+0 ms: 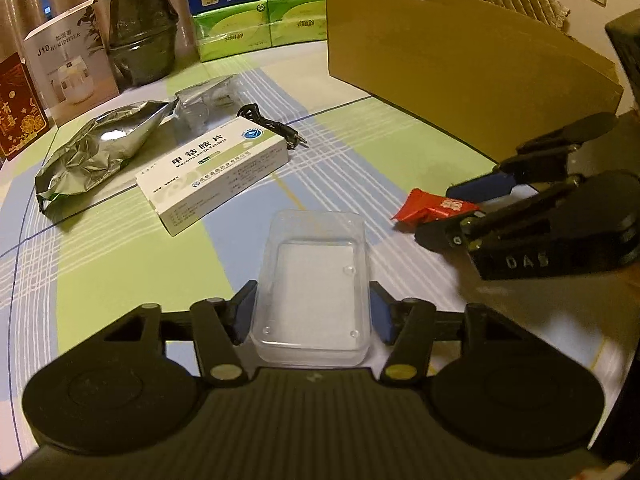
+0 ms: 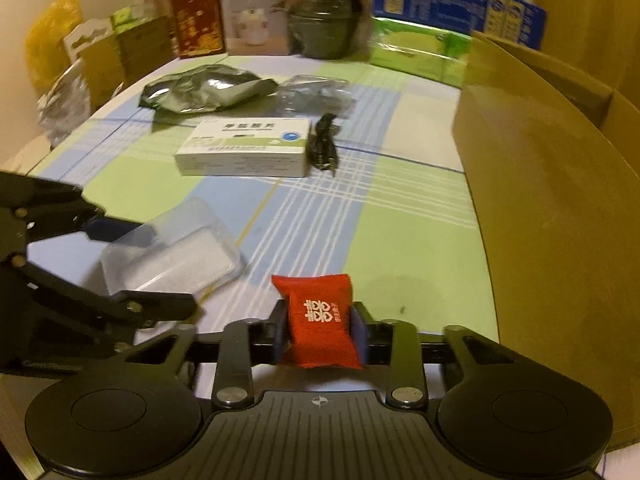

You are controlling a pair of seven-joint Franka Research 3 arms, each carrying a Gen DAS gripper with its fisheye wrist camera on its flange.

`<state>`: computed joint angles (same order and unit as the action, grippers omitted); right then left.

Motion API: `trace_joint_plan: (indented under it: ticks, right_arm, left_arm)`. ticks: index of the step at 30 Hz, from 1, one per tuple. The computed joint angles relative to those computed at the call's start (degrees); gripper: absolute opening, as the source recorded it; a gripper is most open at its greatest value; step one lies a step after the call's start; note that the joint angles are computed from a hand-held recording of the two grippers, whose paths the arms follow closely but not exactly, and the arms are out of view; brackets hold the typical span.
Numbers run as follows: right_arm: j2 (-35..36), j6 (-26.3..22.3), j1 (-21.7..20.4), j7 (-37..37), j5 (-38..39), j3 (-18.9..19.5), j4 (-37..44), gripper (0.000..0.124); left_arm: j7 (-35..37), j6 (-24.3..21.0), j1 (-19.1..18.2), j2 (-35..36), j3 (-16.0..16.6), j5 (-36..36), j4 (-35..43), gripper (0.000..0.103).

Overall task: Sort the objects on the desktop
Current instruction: 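Grasp the clear container with the left tool while the right tool grasps the red packet, then carry the container and red packet over the cardboard box with both tools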

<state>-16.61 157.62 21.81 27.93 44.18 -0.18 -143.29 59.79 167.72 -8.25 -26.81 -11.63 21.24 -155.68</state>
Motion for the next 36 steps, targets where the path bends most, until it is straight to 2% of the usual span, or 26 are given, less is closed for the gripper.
trace_joint_plan:
  ticks: [6,9,16,19,24,28,36]
  right_arm:
    - [-0.24,0.84,0.28,0.12,0.57,0.05,-0.53,0.025]
    - [-0.4,0.82,0.51,0.16,1.61,-0.28,-0.48,0.025]
    - [-1.33,3.53,1.47,-0.78,5.48,-0.92,-0.87,0.025]
    - [-1.95,3.24,1.09,-0.24,4.78,-0.87,-1.39,0.025]
    - [-4.78,2.78,1.78,-1.25,5.39,-1.5,-2.8,0.025]
    - [-8.69,0.61,1.45,0.56,4.65,-1.96,-4.38,0.025]
    - [-17.64,-5.81,-0.92,4.69,0.18,-3.67,-6.64,0.025]
  left_arm:
    - [-2.37,0.63,1.06,0.93,-1.04,0.6,0.36,0.058]
    - [-3.32,0.81,0.68,1.09,-0.64,-0.02,0.39,0.052]
    - [-7.91,-0.1,2.61,-0.64,-2.9,2.1,0.44,0.052]
    - [-8.52,-2.13,1.65,-1.97,-2.28,1.71,0.39,0.052]
    - [-12.24,-6.35,1.42,-4.7,-3.37,1.59,0.12,0.052]
    - [-15.62,-8.99,0.51,-7.38,-4.02,1.15,0.19,0.052]
    - [-21.51,-17.28,-2.03,-12.11,-5.99,1.57,3.16,0.052]
